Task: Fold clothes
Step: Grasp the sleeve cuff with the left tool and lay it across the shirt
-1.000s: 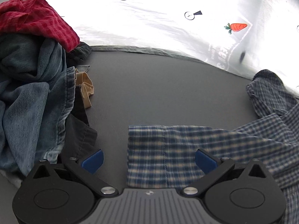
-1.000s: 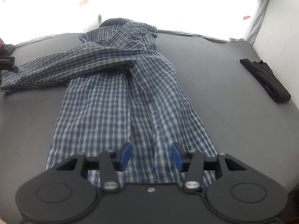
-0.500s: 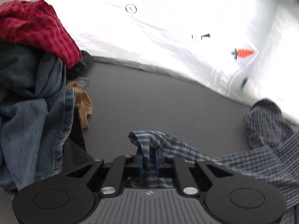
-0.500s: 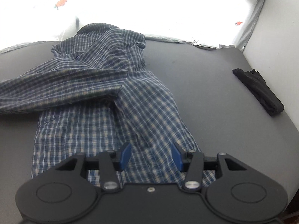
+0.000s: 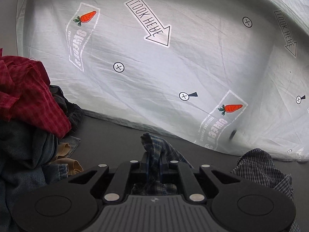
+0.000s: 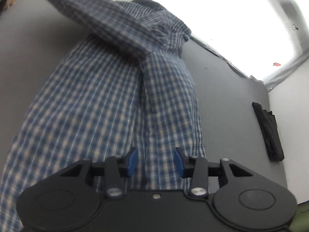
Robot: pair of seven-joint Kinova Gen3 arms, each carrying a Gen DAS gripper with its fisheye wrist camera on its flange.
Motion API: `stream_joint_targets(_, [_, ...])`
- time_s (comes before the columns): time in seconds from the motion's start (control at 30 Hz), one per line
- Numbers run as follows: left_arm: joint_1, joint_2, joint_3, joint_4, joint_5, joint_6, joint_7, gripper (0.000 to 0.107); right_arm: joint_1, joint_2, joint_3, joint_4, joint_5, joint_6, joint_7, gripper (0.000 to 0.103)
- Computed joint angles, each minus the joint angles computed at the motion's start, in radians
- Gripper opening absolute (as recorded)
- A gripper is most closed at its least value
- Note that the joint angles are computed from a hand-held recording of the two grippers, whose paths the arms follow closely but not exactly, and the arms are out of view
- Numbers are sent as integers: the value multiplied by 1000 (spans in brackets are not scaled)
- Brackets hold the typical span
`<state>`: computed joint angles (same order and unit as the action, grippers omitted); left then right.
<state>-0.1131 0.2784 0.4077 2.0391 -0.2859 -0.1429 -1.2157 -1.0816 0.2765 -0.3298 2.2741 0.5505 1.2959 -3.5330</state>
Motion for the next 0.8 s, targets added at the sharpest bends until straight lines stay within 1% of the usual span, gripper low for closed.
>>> stream_joint_targets(0.03, [-11,3,12,-7,-5,2,9,8,17,8,-5,5,-15,-12,-5,23])
stream_joint_targets(0.07, [-24,1,26,-12,-13,-1,21,8,46,4,-28,12,-23,-20,-23,10])
stream_joint_targets(0.1, [-38,-3,41,-16,-31,-7,40,7,80,-11,-69,23,-23,-23,-56,5])
stream_joint_targets(0.13, [-69,-7,74,-21,-65,-11,73,7,111,-35,-115,34,-17,-20,-96,2])
stream_joint_targets(0.17, [-115,-15,120,-20,-105,-21,111,7,123,-62,-146,44,-11,-13,-134,1])
stream_joint_targets(0.2, [-145,-24,149,-16,-133,-38,141,7,116,-92,-161,50,-6,-2,-175,1])
stream_joint_targets(0.23, [-158,-37,159,-11,-145,-55,155,7,92,-129,-157,55,-3,9,-215,1])
stream_joint_targets(0.27, [-152,-51,151,-4,-141,-73,152,7,54,-171,-135,63,1,9,-256,1])
stream_joint_targets(0.3, [-128,-65,124,2,-121,-93,133,7,13,-217,-104,72,6,-3,-297,1])
stream_joint_targets(0.33, [-85,-77,81,7,-89,-102,98,7,-10,-244,-90,87,15,-27,-337,1])
stream_joint_targets(0.37, [-39,-85,37,10,-64,-96,58,7,-15,-253,-90,109,25,-68,-369,1])
stream_joint_targets(0.4, [7,-89,-5,10,-36,-80,17,7,0,-255,-101,123,34,-105,-387,2])
stream_joint_targets(0.43, [54,-91,-47,10,4,-61,-24,7,15,-254,-118,132,41,-127,-402,5])
stream_joint_targets(0.5, [146,-100,-139,26,85,-56,-94,7,21,-251,-135,136,50,-133,-414,7])
stream_joint_targets(0.53, [192,-105,-185,35,113,-57,-114,7,20,-248,-142,137,54,-134,-422,13])
stream_joint_targets(0.57, [228,-110,-223,45,126,-59,-122,7,18,-245,-148,138,58,-134,-430,31])
stream_joint_targets(0.6, [249,-118,-244,56,123,-66,-114,7,16,-242,-152,139,62,-135,-438,42])
stream_joint_targets(0.63, [254,-130,-247,67,108,-73,-90,7,9,-241,-157,140,64,-130,-453,49])
stream_joint_targets(0.67, [263,-142,-251,71,80,-72,-52,7,-1,-243,-166,141,62,-115,-478,47])
stream_joint_targets(0.7, [267,-154,-247,73,50,-73,-15,7,-12,-245,-174,141,57,-97,-499,47])
stream_joint_targets(0.73, [290,-169,-253,75,19,-77,19,7,-21,-245,-181,138,48,-77,-511,47])
stream_joint_targets(0.8, [316,-193,-233,71,-17,-78,48,7,-42,-253,-195,136,30,-38,-535,47])
